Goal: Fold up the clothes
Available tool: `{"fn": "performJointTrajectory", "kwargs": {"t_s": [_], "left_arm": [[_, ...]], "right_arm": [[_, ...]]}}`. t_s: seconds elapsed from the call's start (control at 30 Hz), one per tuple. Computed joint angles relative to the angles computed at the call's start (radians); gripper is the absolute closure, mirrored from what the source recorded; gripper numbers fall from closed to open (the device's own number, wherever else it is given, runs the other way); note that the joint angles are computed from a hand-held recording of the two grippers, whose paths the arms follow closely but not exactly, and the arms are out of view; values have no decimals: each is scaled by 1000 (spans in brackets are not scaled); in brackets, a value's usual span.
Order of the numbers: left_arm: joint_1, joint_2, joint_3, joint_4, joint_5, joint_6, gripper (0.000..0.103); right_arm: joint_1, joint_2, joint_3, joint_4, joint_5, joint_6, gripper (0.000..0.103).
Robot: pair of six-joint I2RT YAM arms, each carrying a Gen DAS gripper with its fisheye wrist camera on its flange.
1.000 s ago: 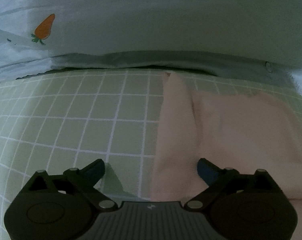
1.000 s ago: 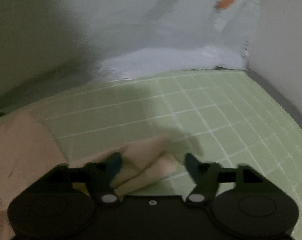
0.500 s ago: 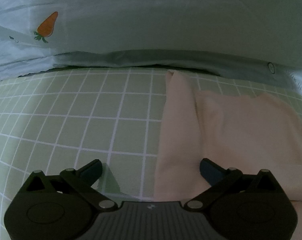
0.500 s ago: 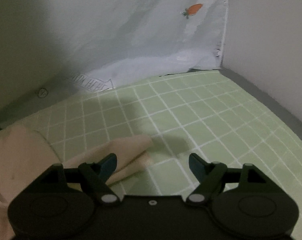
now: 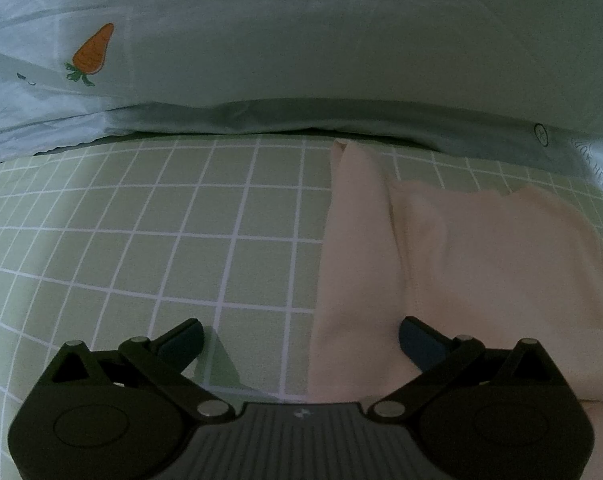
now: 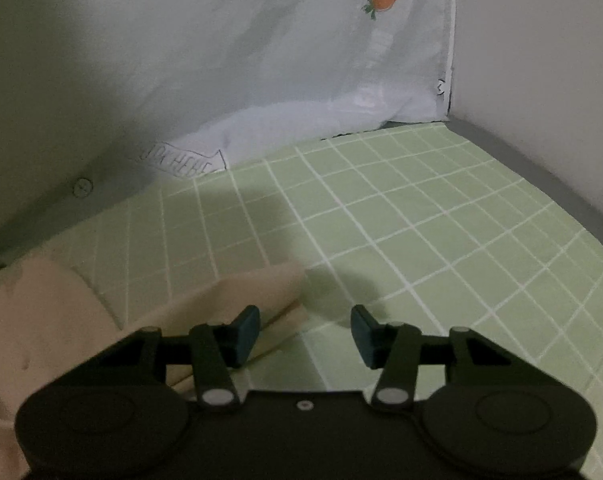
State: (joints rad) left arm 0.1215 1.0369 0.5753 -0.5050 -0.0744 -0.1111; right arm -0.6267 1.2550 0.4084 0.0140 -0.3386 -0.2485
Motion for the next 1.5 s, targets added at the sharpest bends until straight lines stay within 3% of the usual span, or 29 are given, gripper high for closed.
{"fn": "performJointTrajectory", "kwargs": {"t_s": [0.13, 0.27, 0.3, 0.43, 0.5, 0.67, 0.73, 0.77, 0.9, 1.03, 1.13, 1.2, 1.3, 1.37, 1.43, 1.5], "left_arm": [[1, 0, -2, 3, 0, 1, 0], [3, 7, 4, 1, 3, 2, 0], [6, 14, 12, -5, 6, 4, 0], [-5, 33, 73, -69, -25, 1, 2], [-28, -14, 90, -104, -58, -7, 2], [-106, -167, 153, -284, -83, -63, 2], [-171, -220, 176, -378, -98, -111, 2], [-215, -244, 186, -430, -100, -144, 2], [-482, -329, 174, -580, -134, -303, 2], [-852, -349, 174, -692, -262, -537, 2], [-974, -335, 180, -727, -295, -627, 2], [-1029, -322, 185, -743, -314, -664, 2], [-1030, -312, 192, -745, -314, -655, 2], [-1048, -305, 195, -752, -321, -670, 2], [-1073, -302, 201, -770, -330, -697, 2], [-1071, -304, 206, -785, -324, -700, 2]], "right_arm": [[25, 37, 9, 18, 10, 11, 57], [8, 62, 33, -8, -58, 20, 92], [11, 51, 34, -19, -57, 13, 94], [0, -66, 40, -115, -61, -23, 96], [-57, -165, 66, -233, -99, -50, 96], [-346, -425, 192, -693, -344, -170, 96], [-547, -392, 261, -933, -475, -312, 96], [-622, -368, 269, -1012, -480, -385, 96], [-813, -392, 191, -1089, -350, -625, 96], [-1052, -199, 237, -1258, -388, -857, 96], [-1166, -117, 252, -1349, -421, -1053, 96], [-1217, -12, 282, -1410, -422, -1061, 96], [-1237, 27, 293, -1407, -427, -1052, 96], [-1275, 167, 326, -1460, -437, -1043, 96], [-1271, 209, 329, -1415, -418, -930, 96], [-1261, 133, 292, -1329, -379, -984, 96]]}}
